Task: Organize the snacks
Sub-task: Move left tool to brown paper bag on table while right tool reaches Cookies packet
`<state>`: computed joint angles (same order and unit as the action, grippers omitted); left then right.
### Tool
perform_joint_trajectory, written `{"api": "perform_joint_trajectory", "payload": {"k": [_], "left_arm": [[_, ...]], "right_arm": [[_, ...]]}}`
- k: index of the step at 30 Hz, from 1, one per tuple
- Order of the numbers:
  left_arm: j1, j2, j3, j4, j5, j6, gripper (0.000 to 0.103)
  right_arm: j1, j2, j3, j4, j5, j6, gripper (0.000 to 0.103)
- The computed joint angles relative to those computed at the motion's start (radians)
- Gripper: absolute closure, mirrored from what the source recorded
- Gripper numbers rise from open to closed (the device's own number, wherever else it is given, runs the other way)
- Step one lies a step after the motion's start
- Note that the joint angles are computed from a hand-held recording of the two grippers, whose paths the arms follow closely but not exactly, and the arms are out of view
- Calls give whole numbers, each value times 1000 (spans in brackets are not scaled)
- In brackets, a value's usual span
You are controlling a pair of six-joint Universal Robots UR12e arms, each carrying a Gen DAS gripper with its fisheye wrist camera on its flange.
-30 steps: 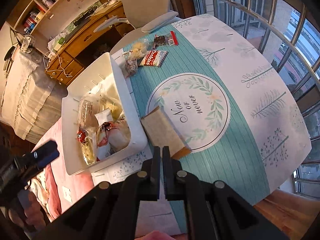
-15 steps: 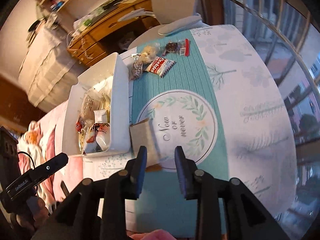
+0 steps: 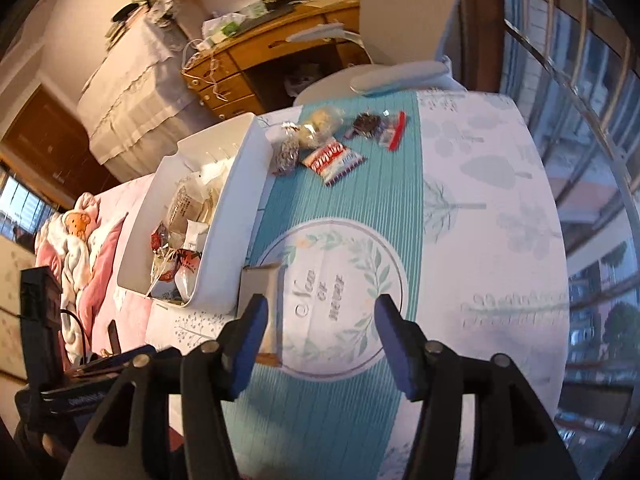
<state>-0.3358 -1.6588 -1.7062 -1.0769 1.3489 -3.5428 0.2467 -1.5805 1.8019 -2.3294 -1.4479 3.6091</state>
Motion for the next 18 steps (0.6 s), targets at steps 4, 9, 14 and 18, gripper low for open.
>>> {"api": "perform_joint_trajectory", "payload": {"k": [4,9,14,18], "left_arm": [[-29,-35,18,8,57,-44,15],[-57,-71,33,24,129,-86,14],[-72,-102,40,40,166,-125,14],[-78,-123,40,44,199,-154,14]], "right_arm": [[-12,21,-14,-32,-14,-95,37],[-27,59,-45,-74,-28,-204,35],[-36,112,-78,-139,-43,-310,30],[-40,169,-104,-202,-53,-391,28]]}}
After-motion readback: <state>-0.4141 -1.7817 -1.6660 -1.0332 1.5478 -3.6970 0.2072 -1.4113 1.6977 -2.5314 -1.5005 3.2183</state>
